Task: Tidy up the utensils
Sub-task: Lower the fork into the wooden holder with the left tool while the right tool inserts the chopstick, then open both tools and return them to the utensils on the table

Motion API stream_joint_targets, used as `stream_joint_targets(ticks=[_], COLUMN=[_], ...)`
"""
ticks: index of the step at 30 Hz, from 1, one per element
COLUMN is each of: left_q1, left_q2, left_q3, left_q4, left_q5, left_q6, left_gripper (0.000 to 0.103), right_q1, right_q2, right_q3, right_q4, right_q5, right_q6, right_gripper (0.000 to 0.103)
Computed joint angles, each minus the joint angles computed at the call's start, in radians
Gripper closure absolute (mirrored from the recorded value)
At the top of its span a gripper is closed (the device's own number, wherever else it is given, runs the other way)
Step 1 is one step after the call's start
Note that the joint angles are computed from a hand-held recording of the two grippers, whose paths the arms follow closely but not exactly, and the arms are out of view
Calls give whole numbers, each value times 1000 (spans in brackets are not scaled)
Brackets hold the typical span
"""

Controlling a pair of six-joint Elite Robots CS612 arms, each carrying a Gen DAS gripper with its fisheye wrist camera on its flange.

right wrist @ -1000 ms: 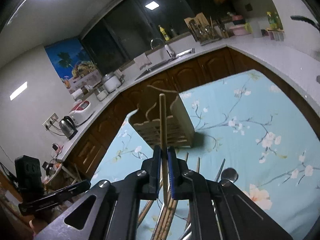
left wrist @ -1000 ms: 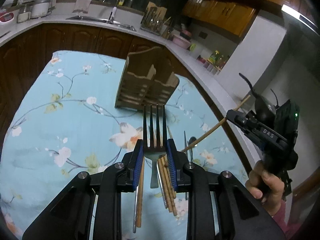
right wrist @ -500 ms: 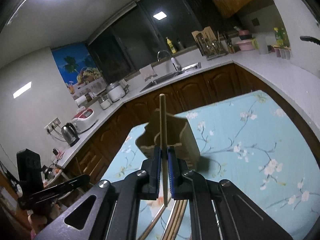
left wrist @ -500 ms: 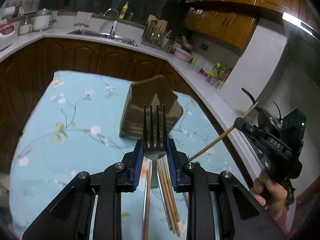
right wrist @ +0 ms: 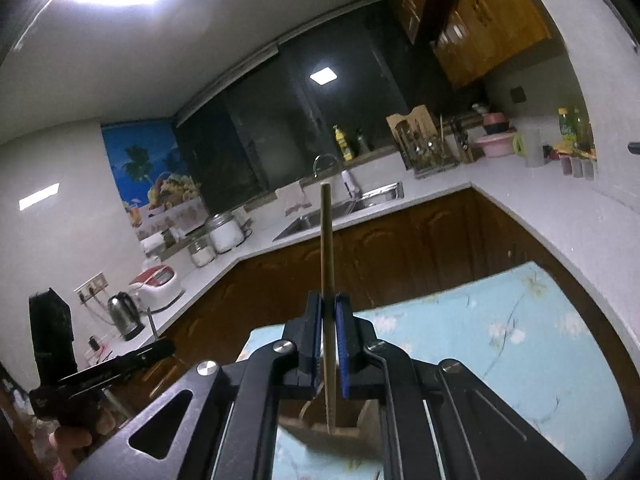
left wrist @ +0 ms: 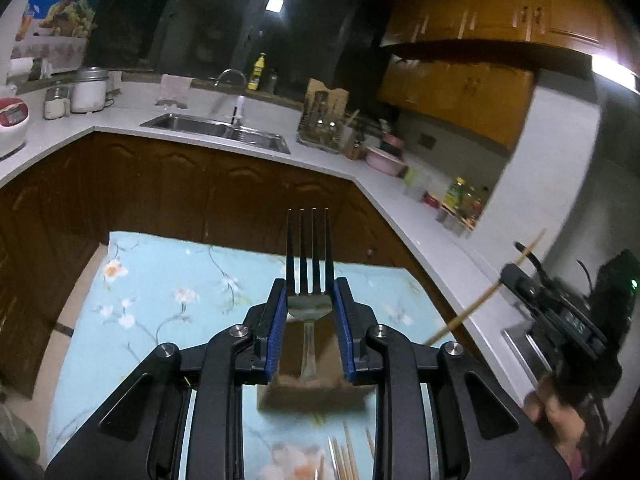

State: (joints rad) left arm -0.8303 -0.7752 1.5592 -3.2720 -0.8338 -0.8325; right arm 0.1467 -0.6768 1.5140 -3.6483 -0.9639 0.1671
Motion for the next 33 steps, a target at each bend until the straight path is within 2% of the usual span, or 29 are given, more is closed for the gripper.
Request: stream_joint_targets(ticks=[6, 8, 14, 18, 20, 25, 27, 32, 33], left_q1=[48, 54, 61, 63, 65, 62, 64, 66, 65], left_q2=[71, 92, 133, 144, 149, 144, 144, 137, 135], left_q3=[-69, -80, -124, -134, -133, -138, -138, -135, -133], left_q4=[52, 40, 94, 120, 98, 133, 130, 142, 140], left_q5=[-58, -81, -125, -153, -170, -164, -169, -181, -181], left_q6=[-75, -87, -109, -125, -120, -112, -111, -117, -118], left_gripper=[82, 82, 82, 82, 81, 81, 81, 81, 80], right_q1=[21, 26, 27, 28, 27, 29, 28, 26, 25], right_q2=[60, 83, 115, 122, 123, 120, 119, 121, 120], right_q3=[-76, -90, -110, -118, -120, -133, -136, -140, -138], right_q4=[77, 95, 149, 190, 197, 230, 247, 256, 253], right_q5=[-37, -47, -50, -49, -45, -49, -45, -29, -27], right_q6=[-17, -27, -47, -71, -75, -77, -79, -56, -49], right_gripper=[96, 96, 96, 96, 96, 95, 92, 90, 86])
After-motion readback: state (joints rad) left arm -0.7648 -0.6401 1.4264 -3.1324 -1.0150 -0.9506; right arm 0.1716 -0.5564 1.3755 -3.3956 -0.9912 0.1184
